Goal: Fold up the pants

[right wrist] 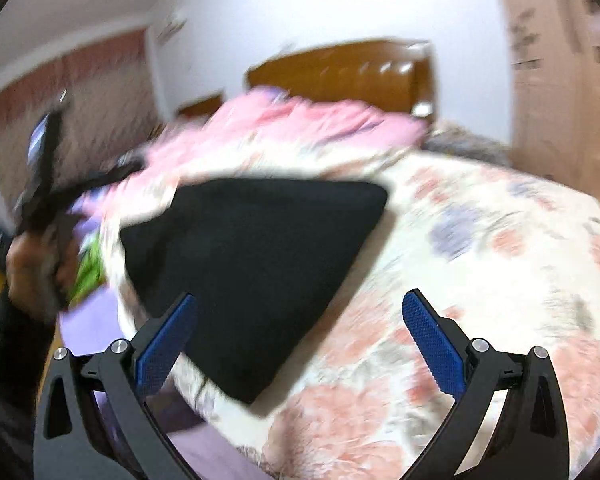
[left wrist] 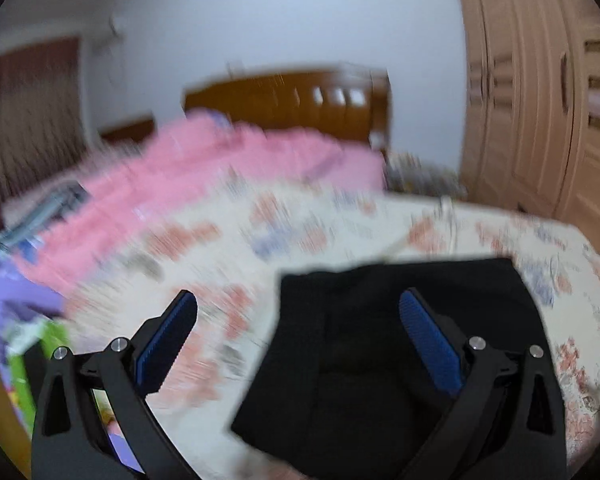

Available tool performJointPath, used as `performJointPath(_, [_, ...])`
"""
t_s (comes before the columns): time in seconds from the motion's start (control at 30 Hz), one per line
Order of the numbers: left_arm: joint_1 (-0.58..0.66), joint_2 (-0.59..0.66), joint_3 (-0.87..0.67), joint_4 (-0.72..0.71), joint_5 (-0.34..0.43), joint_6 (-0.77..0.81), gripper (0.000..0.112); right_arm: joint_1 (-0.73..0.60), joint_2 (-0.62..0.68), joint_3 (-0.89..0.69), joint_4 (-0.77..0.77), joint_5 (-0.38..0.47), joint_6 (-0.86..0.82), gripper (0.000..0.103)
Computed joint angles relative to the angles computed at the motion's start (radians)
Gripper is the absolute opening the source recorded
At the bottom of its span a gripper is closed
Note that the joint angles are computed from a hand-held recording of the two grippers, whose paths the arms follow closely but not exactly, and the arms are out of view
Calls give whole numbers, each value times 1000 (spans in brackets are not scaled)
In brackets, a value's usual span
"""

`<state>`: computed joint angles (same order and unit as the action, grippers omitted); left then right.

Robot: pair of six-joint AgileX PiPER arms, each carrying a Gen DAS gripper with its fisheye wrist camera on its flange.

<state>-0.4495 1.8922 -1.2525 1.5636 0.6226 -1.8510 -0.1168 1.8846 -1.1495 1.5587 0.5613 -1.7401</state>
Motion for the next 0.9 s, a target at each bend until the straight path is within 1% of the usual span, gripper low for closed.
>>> performJointPath(0.03, [-27,-31,37,24,47,-39,101,-11,-18,8,24,0,-1,98])
performJointPath(0.07, [-68,-63,87,48,122,-100,101,-14,-33,14,43,-6,4,98])
performJointPath(0.1, [-92,-76,105,57,161,-124,101,-15,-47,19,43,-14,22,98])
performJointPath(0.13, [-109,-88,123,69,173,-140,101,-9,-56,15,9,-27,71,98])
performJointPath(0.2, [-127,-100,149,58,137,-132,101,8,-59,1,-81,-41,157,98])
performJointPath(0.3, [-166,-48,131,-48,120,-75,101,58,-61,27,-129,-128,178,98])
performJointPath(0.33, [-173,-31,132,-72,102,-61,101,73,-52,37,-167,-141,203,98])
performJointPath(0.37, [-182,-10,124,-104,86,-41,101,84,-44,37,-203,-145,237,98])
performJointPath(0.47, [-205,48,100,-175,48,-5,101,89,-14,60,-233,-129,255,98])
performJointPath(0.57, [-221,65,95,-181,28,2,101,84,-15,77,-221,-143,242,98])
performJointPath(0.67, [-239,70,85,-175,45,7,101,70,-16,77,-204,-127,240,98])
performJointPath(0.77, [-244,69,88,-167,44,6,101,73,-13,76,-219,-126,250,98])
performJointPath(0.9, [-238,75,75,-194,36,33,101,77,-15,74,-225,-126,248,98])
